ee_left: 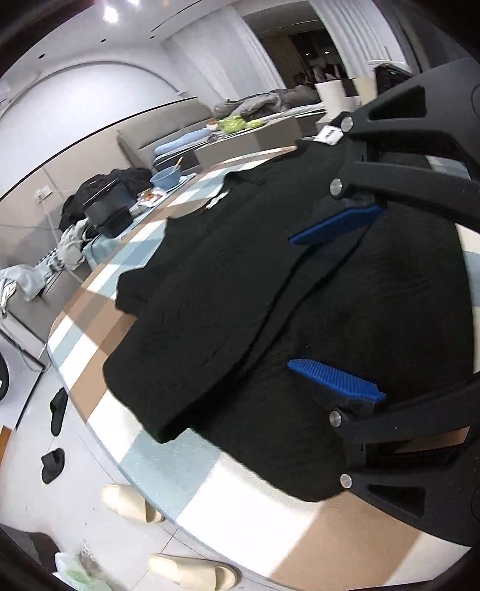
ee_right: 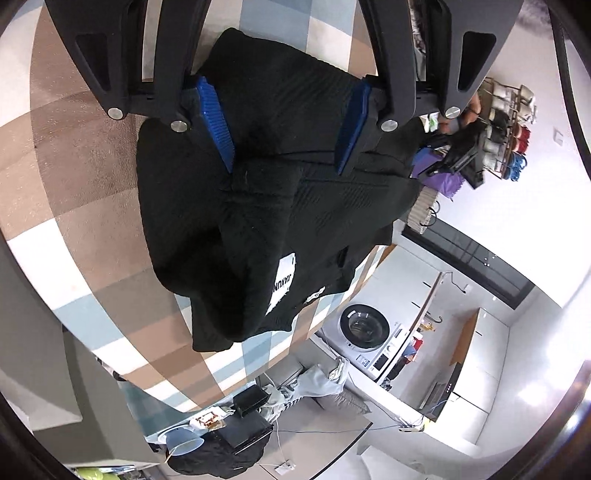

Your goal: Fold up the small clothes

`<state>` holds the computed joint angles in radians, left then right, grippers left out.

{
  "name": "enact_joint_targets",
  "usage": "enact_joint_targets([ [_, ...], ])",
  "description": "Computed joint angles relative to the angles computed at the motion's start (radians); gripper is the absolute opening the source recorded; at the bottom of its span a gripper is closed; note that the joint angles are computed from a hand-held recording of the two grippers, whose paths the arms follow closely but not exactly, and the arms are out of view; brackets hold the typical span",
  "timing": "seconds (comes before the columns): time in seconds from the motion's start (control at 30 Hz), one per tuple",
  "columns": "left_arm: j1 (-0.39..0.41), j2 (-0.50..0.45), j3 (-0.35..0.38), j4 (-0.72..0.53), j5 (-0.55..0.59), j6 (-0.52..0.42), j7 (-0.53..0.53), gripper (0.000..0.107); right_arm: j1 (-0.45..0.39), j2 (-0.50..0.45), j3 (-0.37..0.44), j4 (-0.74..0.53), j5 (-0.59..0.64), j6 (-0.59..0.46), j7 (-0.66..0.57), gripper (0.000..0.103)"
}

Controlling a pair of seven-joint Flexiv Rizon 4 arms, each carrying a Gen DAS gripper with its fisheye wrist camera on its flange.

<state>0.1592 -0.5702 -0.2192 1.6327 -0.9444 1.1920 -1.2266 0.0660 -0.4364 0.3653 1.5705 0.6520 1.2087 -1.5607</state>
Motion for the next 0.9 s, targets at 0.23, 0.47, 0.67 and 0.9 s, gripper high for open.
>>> enact_joint_targets([
  [0.23,0.028,-0.062,-0.075,-0.058,-0.114,0.088,0.014,0.061,-0.002,-0.014,-0.004,-0.018,0.011,0.002,0.014,0.057],
  [0.47,0.012,-0.079,-0.091,-0.108,-0.15,0.116,0.094,0.056,-0.051,-0.031,0.047,-0.073,0.078,0.021,-0.089,0.057],
  [0.67,-0.027,-0.138,0.001,-0.203,0.042,0.067,-0.089,0.037,-0.051,-0.061,0.05,-0.136,0.111,-0.004,-0.128,0.057],
  [0.9,0.001,-0.195,-0.029,-0.321,0.156,0.025,-0.133,0.027,-0.006,-0.136,-0.006,-0.256,0.053,-0.009,-0.018,0.057],
])
